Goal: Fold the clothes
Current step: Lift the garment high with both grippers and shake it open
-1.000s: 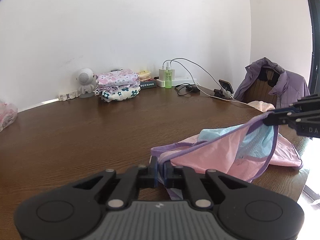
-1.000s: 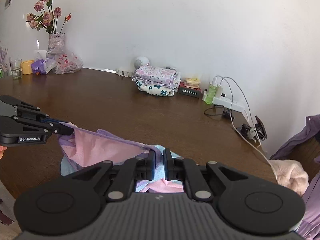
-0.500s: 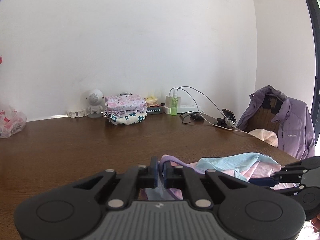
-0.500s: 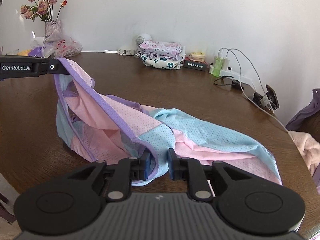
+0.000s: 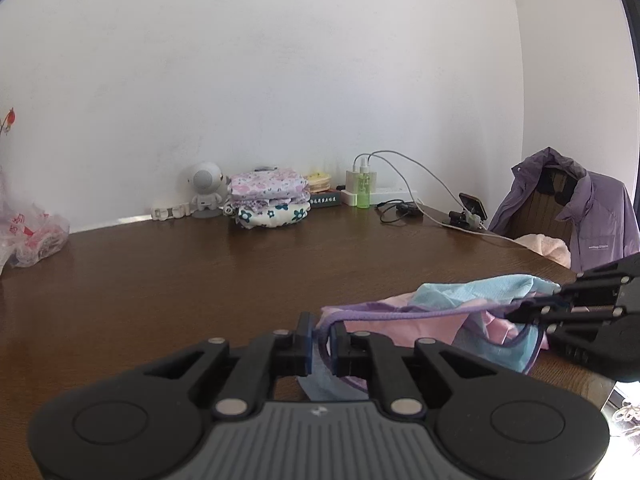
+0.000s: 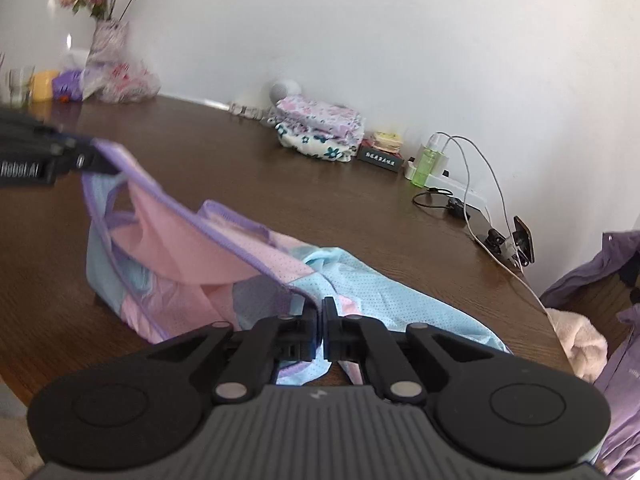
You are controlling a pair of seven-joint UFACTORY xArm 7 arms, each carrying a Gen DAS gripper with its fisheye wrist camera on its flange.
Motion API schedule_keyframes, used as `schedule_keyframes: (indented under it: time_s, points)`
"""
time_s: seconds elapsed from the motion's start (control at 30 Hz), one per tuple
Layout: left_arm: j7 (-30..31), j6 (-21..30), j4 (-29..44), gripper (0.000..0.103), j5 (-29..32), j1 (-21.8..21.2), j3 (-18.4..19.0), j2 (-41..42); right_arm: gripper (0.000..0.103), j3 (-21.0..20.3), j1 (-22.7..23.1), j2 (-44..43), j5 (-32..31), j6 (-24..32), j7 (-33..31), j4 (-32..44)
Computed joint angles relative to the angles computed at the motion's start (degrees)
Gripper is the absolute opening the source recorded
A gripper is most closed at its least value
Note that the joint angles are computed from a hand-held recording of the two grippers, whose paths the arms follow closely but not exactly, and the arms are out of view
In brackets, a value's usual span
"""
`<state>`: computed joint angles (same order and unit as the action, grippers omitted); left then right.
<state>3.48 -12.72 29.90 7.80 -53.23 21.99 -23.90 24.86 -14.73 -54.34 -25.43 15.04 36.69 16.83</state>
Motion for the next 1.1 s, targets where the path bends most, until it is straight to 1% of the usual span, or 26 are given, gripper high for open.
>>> schedule_keyframes:
  time_s: [0.1, 0.17, 0.23, 0.33, 0.47, 0.6, 0.7, 0.77, 0.83, 0.87, 0.97, 1.0, 1.07, 1.1]
  points:
    - [0.2, 2.6, -0.4, 0.012, -1.0, -1.4, 1.1, -0.4, 0.002, -1.6, -1.9, -3.3, 2.7, -4.2, 4.6, -1.9]
    - [1.3, 3.9, -0.8, 0.012, -2.4, -2.3, 1.5, -0.7, 0.002, -2.3, -3.5, -4.9, 4.5, -7.5, 6.5, -2.8]
    - [2.6, 4.6, -1.2, 0.016, -3.7, -3.2, 1.8, -1.0, 0.002, -2.7, -4.6, -5.8, 6.1, -10.1, 7.0, -3.0]
    - [4.3, 5.6, -1.6, 0.017, -5.8, -3.7, 1.5, -1.3, 0.002, -2.9, -5.7, -6.2, 8.2, -12.8, 6.4, -3.1]
    - [6.1, 7.9, -1.1, 0.017, -9.1, -4.6, 1.5, -1.3, 0.002, -1.9, -5.7, -7.2, 10.4, -13.6, 5.5, -3.6]
    - [8.2, 10.8, -0.4, 0.017, -12.5, -5.9, 2.0, -1.8, 0.002, -0.4, -6.1, -8.8, 12.0, -12.6, 6.1, -4.5]
    - [10.5, 10.4, -0.9, 0.004, -14.5, -6.1, 2.0, -2.5, 0.002, -0.1, -5.8, -9.0, 12.3, -11.4, 6.2, -4.9]
    - [11.7, 9.6, -1.0, 0.002, -15.6, -5.4, 1.4, -3.1, 0.002, 0.1, -5.9, -9.0, 12.2, -10.1, 6.4, -4.9]
    - [13.5, 9.1, 1.0, 0.001, -15.7, -3.2, -0.4, -2.6, 0.002, -0.4, -6.2, -7.5, 11.7, -9.2, 5.9, -4.0]
    - [14.3, 8.3, 3.0, 0.001, -15.4, -1.1, -2.3, -1.4, 0.002, -1.3, -6.3, -5.7, 11.1, -9.7, 4.8, -3.0]
    - [15.4, 3.4, 13.0, 0.001, -12.8, 8.0, -9.5, 3.4, 0.002, -6.3, -5.8, 1.7, 10.1, -12.7, -0.8, 3.3]
    - [15.3, 3.2, 17.5, 0.001, -11.9, 9.4, -10.4, 4.9, 0.002, -7.7, -5.9, 3.8, 10.1, -13.7, -2.6, 6.3]
    - [15.0, 4.2, 26.3, 0.001, -10.8, 9.3, -10.0, 7.2, 0.002, -8.6, -7.7, 6.9, 10.4, -15.7, -5.4, 12.9]
    - [14.6, 5.0, 31.2, 0.001, -10.7, 11.4, -11.9, 8.7, 0.002, -8.7, -8.7, 8.5, 10.5, -16.1, -6.8, 17.0]
